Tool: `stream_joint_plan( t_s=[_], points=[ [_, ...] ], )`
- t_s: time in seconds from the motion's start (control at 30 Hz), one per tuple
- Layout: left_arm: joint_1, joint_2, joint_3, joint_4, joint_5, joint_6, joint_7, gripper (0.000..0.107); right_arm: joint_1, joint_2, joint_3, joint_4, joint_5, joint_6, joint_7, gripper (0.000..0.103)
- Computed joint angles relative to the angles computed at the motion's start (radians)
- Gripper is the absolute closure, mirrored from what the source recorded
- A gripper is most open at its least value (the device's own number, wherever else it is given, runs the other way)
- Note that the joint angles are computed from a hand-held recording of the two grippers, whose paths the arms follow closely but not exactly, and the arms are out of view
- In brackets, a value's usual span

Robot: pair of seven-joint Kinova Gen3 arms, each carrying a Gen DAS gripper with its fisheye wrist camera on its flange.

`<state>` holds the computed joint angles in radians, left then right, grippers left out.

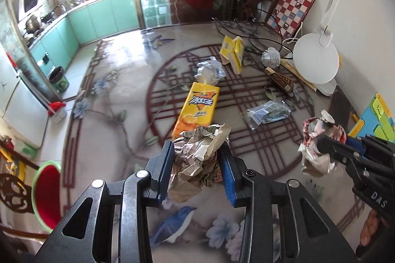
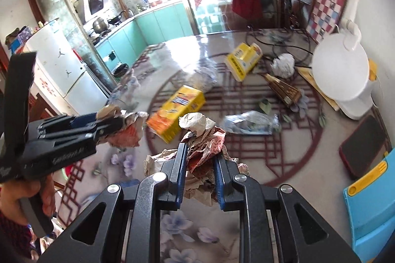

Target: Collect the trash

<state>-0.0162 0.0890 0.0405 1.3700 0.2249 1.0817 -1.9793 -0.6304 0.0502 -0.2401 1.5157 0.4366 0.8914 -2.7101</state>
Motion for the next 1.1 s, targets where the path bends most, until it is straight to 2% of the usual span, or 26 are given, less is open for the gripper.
stream_joint_plan(
  t_s=[0.4, 0.6, 1.1],
  points=[
    [-0.078, -0.072, -0.058, 0.037, 0.039, 0.003, -0.014, 0.072, -0.096, 0.077, 0.008, -0.162, 0.063, 0.058, 0.046, 0.085],
    [-0.099, -0.101, -0.078, 0.048, 0.036, -0.01, -0.02, 0.072, -0.135, 0.104, 0.024, -0.214, 0.078, 0.056, 0.057, 0.085],
    [-0.154, -0.104, -0.113, 0.037, 0.073, -0.001, -0.04, 0.072, -0.206, 0.174, 0.065, -0.335, 0.065, 0.073, 0.129, 0.084]
  ],
)
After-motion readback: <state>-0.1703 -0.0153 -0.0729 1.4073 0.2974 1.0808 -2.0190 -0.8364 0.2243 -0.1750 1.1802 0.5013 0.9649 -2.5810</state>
